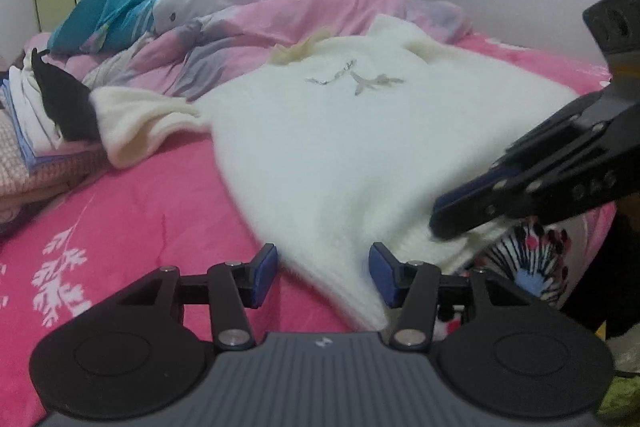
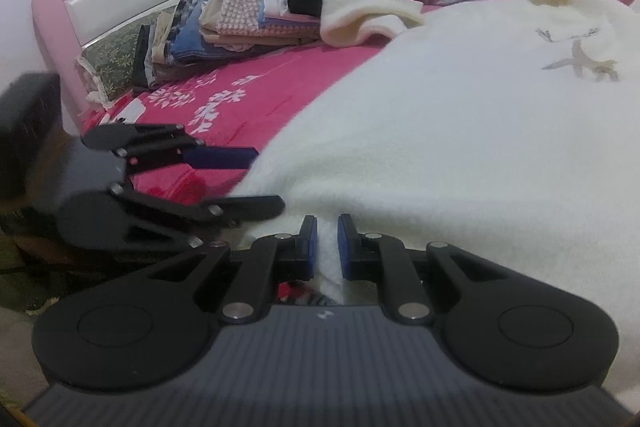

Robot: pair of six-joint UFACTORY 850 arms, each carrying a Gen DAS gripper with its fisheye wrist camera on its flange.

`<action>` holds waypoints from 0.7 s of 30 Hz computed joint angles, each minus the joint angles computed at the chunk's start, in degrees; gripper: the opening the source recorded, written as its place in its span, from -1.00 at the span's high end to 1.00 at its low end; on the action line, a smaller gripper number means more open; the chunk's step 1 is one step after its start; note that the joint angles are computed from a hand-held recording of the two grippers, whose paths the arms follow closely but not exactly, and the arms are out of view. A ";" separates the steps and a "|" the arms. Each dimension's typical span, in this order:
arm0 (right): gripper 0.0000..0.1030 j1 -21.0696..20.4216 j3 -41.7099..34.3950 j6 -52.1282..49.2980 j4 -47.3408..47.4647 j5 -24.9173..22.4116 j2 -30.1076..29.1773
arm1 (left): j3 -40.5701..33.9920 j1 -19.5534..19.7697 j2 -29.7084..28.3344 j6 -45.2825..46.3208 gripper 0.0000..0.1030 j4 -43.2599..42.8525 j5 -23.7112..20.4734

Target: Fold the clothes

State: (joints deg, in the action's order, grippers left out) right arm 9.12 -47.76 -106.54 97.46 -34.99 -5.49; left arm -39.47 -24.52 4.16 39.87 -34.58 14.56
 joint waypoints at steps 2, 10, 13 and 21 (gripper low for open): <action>0.80 -0.53 0.67 0.34 0.68 0.92 0.94 | -0.49 0.17 -0.70 -0.78 -0.06 -0.30 0.12; 0.79 -8.53 8.01 -1.57 11.87 5.74 10.36 | -1.42 -0.62 -2.63 1.63 -0.13 -3.92 2.39; 0.75 -13.62 11.25 -1.53 17.04 9.66 14.82 | -1.93 -0.28 -3.04 0.41 -0.16 -3.24 1.80; 0.73 -17.94 15.02 2.89 11.82 9.58 18.43 | -2.88 -1.23 -3.98 6.63 -0.19 -10.24 2.86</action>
